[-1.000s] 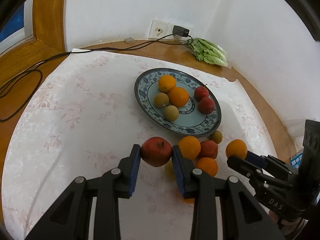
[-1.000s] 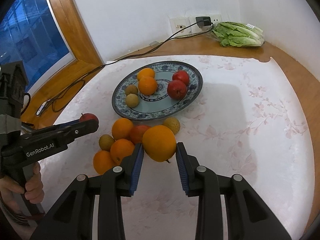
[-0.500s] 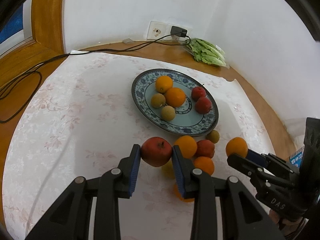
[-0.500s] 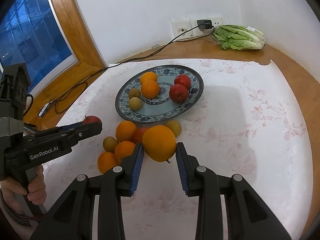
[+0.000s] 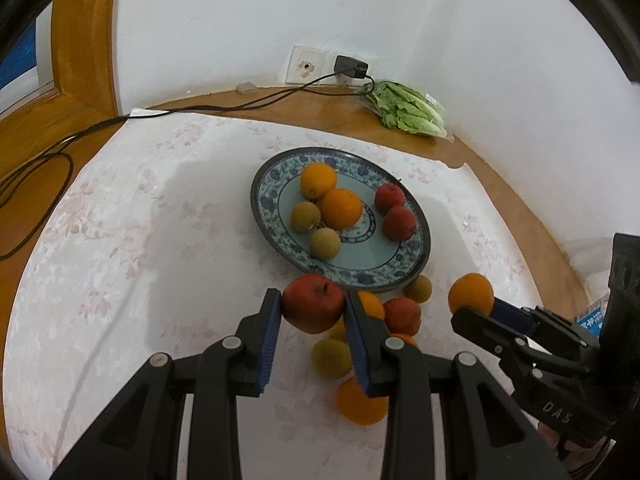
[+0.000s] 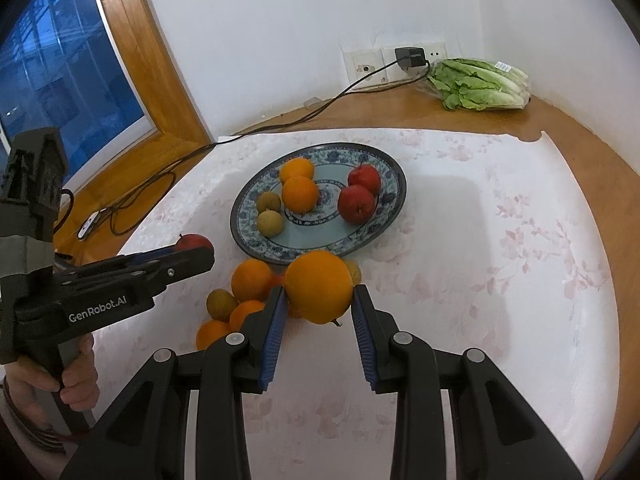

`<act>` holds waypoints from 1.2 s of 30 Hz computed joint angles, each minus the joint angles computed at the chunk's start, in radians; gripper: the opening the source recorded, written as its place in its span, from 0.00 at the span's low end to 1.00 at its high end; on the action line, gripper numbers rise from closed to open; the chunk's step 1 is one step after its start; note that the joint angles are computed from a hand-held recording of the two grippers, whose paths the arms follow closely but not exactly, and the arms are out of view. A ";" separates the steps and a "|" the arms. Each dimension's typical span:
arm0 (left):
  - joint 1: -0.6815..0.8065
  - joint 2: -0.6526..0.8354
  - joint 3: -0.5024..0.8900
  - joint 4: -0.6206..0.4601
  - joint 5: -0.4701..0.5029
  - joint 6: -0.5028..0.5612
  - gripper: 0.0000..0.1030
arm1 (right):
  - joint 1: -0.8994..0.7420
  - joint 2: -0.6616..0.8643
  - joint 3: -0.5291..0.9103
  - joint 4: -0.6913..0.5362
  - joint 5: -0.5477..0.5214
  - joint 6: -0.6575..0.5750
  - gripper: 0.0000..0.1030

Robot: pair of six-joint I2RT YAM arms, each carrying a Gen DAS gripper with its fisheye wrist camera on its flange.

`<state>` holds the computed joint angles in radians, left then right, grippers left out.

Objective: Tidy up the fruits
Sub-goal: 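Carry the red apple in the left tool while the right tool carries the orange to the plate, then lower the red apple onto the plate and open the left tool while the right tool releases the orange there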

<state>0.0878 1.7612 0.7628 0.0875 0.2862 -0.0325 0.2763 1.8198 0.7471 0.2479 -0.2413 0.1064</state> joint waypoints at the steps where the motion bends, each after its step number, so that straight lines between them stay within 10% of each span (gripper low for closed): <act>1: -0.003 0.002 0.006 -0.001 -0.001 0.000 0.32 | -0.001 0.003 0.006 -0.004 0.000 -0.001 0.33; 36: -0.072 0.213 0.213 -0.019 -0.031 -0.004 0.32 | 0.010 0.168 0.206 -0.062 0.016 -0.024 0.33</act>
